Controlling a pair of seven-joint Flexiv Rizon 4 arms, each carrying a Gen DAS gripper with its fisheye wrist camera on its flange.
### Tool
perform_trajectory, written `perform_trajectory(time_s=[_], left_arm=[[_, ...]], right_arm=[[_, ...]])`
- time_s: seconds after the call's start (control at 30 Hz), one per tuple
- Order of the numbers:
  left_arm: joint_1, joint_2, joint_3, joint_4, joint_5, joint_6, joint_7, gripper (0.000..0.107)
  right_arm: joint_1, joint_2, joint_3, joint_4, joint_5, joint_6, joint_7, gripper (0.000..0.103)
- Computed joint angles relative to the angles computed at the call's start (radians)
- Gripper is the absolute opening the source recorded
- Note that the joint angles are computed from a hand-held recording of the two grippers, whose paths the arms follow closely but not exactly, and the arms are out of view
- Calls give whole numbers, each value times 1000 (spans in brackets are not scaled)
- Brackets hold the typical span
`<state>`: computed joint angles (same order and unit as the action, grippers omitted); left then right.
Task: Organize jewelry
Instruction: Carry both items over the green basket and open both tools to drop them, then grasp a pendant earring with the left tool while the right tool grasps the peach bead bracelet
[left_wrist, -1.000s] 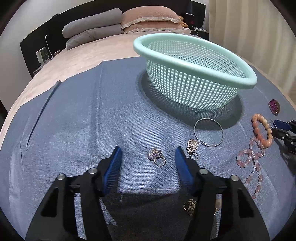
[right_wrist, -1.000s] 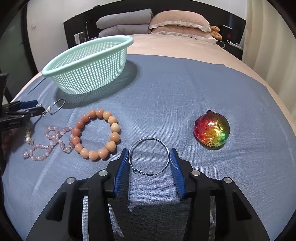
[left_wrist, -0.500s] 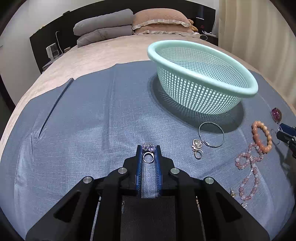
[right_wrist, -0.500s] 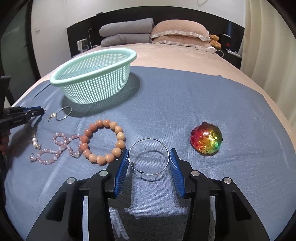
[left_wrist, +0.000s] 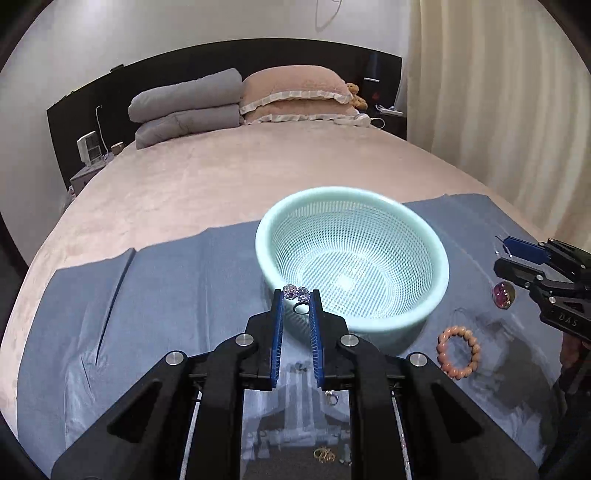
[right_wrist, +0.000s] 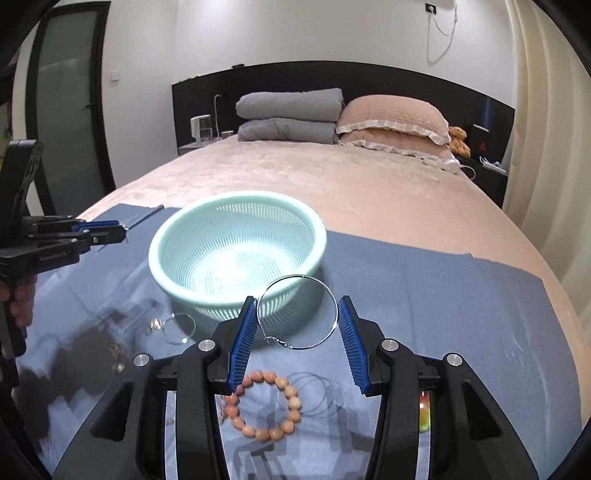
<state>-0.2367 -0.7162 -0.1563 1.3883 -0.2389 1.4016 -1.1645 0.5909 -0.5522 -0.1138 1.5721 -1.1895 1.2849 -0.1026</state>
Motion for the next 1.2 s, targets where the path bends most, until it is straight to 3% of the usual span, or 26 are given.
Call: perform_trajectory(time_s=[0.2,0.37,0.57,0.7,0.83,0.93,1.2], left_arm=[[-39,-100,26,-182,12,-89,-1,14],[-51,-156,36,-270,7,-151,-27,14],[-55,-178,42,-294,16,-156,-38,15],[-45,-164,21,-264,23,-126,-14,16],[-34,-136,7,-211,21,-77,-4,38],[-36,-121,18,-190,15,-64,-15,44],[0,-47,-6,-63,-4,-9,-23,44]], right_arm=[[-10,-116,20,-159,178,-9,-165,42],[10,-142,-17,-168,266,20,-207,42],[28,-153,-47,-170,323,46,-252,42],[35,-161,-41,-184,377,35,-295,43],[43,-153,-46,-174,396,52,-311,45],[62,-146,-65,-172,392,49,-316,55],[86,-115,-73,-140,378,39,-300,55]])
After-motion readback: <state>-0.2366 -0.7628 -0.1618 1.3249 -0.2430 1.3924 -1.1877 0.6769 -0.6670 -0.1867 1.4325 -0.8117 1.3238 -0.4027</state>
